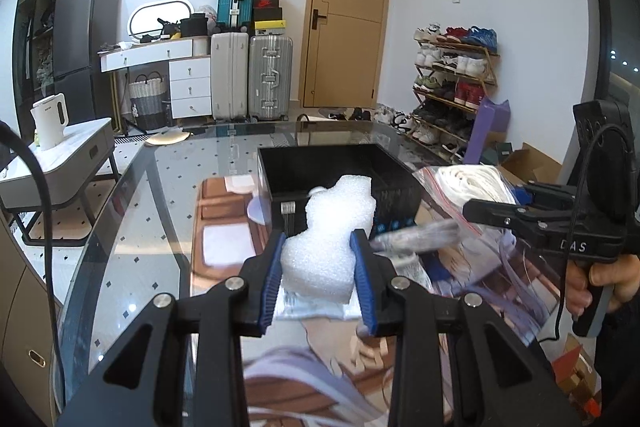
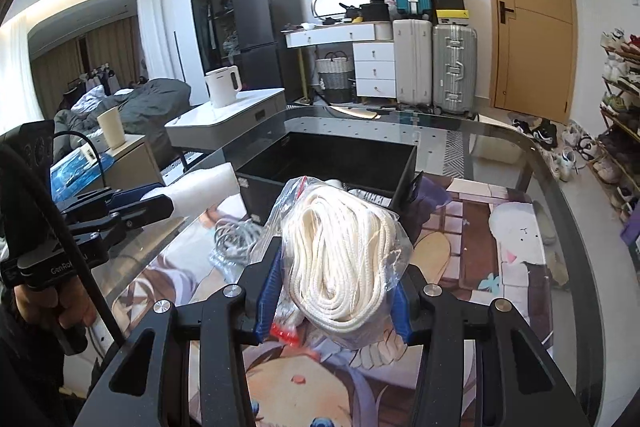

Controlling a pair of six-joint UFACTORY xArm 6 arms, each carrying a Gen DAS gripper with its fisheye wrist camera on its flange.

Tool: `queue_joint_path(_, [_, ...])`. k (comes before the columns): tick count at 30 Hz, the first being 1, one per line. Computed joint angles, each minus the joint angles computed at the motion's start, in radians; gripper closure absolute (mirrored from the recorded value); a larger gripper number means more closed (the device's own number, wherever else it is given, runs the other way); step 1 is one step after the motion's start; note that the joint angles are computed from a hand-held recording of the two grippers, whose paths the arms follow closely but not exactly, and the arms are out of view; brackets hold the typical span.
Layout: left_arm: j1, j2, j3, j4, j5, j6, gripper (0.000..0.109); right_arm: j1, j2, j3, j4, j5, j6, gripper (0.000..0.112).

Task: Organize soft objects
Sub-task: 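Carry the foam piece and rope bag over the black bin with both tools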

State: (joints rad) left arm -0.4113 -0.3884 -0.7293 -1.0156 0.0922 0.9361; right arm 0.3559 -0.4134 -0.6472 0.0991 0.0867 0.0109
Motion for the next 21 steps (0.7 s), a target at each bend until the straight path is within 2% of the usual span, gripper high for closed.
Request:
queue_joint_path(2, [0.003, 0.024, -0.026, -0.001, 0.001, 0.001, 0.077, -0.014, 0.016, -0.022, -0.056, 0.009, 0.047, 0.066])
queue_joint_path(8, [0.012, 0.099, -0.104, 0.033, -0.010, -0.036, 0.077, -0.027, 0.062, -0.087, -0.087, 0.027, 0.078, 0.066])
queue_joint_path(21, [0.025, 0.229, -0.245, 0.087, -0.004, -0.091, 0.077, -0.039, 0.178, -0.237, -0.069, 0.081, 0.035, 0.066])
